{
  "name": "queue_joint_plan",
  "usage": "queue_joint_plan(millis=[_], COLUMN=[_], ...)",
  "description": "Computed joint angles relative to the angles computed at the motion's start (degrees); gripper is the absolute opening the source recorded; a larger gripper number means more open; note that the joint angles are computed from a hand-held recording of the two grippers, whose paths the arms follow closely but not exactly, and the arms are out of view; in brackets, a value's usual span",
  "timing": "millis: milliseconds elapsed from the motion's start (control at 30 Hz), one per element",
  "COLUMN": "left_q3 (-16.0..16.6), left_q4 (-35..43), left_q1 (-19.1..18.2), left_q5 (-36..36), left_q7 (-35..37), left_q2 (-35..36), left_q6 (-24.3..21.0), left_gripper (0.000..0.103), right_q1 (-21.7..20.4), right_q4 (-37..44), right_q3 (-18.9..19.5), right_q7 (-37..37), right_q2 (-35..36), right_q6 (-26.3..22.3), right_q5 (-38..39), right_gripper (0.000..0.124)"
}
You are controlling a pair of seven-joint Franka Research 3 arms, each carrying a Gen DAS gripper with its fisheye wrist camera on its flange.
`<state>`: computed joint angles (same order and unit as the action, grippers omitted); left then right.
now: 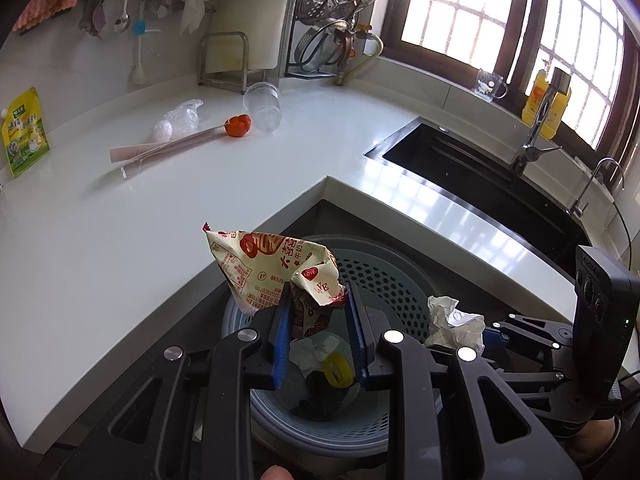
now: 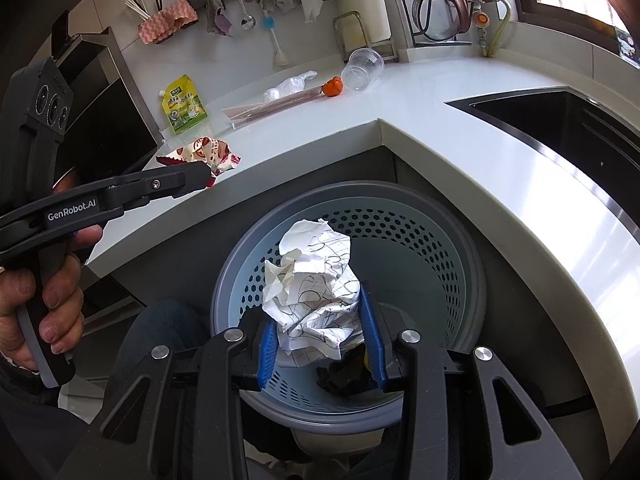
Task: Collect trash
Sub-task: 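Carry the crumpled paper and snack wrapper over the grey bin with both grippers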
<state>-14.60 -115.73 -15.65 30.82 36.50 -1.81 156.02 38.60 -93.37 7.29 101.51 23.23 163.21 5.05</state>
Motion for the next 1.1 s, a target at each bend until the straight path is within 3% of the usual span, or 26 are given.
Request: queue_joint_plan(millis=[1100], left_q3=[0.6], left_q4=[0.1], left_q1=[-0.6], left_q5=[-8.2], left_q7=[5.8], left_q2=[3.5], left_q6=[1.4], left_gripper=[0.027], right_q1=[-0.4], right_q4=[3.1], right_q3=[0.3], right_q7=[-0.7], right_q2=[3.2], right_q6=[-3.3], right_q5=[1.6], right_gripper=[0.036])
